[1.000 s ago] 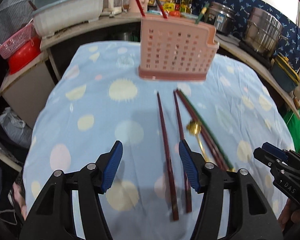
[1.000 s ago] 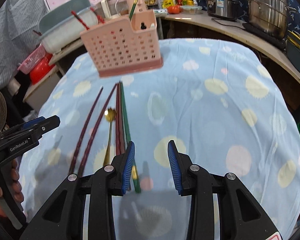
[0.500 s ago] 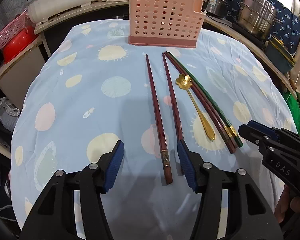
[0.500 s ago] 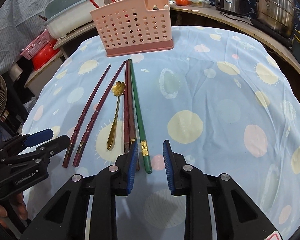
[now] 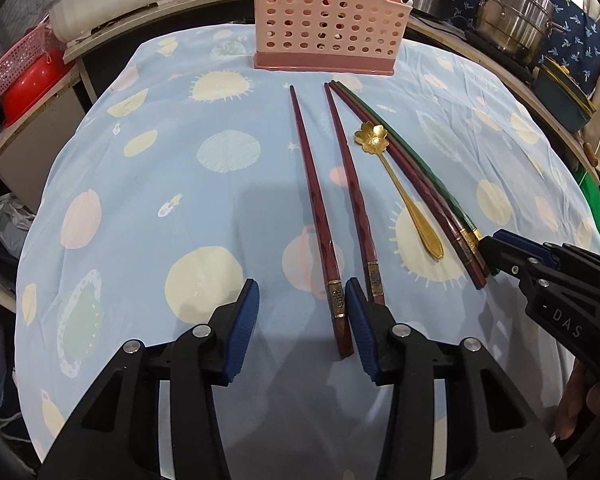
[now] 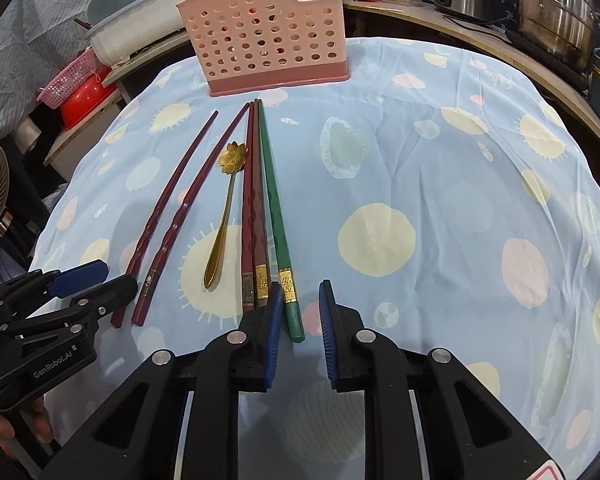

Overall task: Organize utensils
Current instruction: 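Move both open grippers back toward the dark-red chopsticks on the cloth, then close left gripper on a dark-red chopstick while right gripper closes on the green chopstick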

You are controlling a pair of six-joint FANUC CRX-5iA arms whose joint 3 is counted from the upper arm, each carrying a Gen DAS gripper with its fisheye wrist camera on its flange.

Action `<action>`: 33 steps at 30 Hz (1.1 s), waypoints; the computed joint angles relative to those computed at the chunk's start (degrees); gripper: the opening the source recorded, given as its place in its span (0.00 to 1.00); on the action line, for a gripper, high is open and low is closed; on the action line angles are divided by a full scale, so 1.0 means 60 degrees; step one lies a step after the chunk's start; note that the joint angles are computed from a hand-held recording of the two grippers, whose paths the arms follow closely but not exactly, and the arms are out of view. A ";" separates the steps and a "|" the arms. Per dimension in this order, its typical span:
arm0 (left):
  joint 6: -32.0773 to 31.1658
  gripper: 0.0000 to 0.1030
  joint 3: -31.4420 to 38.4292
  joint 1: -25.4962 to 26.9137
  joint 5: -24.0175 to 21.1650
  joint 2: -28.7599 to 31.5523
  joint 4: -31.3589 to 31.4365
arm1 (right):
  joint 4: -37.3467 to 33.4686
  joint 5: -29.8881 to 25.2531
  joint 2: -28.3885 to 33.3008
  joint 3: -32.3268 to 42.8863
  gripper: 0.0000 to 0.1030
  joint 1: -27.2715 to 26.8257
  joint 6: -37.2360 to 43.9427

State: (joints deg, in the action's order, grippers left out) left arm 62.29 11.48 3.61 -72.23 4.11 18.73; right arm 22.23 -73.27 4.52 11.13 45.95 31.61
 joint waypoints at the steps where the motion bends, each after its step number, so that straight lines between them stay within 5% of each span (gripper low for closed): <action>1: -0.0024 0.42 -0.0018 -0.0020 0.0033 -0.0017 -0.0037 | -0.0011 0.0000 0.0008 -0.0001 0.17 -0.0003 0.0013; 10: -0.0220 0.41 -0.0211 -0.0098 0.0302 -0.0162 -0.0156 | 0.0204 -0.0014 0.0106 -0.0020 0.17 0.0062 0.0087; 21: -0.0660 0.11 -0.0494 -0.0045 0.0352 -0.0352 0.0108 | 0.0288 -0.0005 0.0081 -0.0081 0.08 0.0133 0.0166; 33: -0.0786 0.07 -0.0520 0.0401 -0.0076 -0.0402 0.0847 | 0.0372 0.0129 -0.0230 -0.0259 0.07 0.0227 -0.0123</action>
State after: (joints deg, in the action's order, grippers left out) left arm 57.58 8.35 6.01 -72.69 1.69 23.81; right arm 24.46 -72.50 3.14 9.58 47.32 30.87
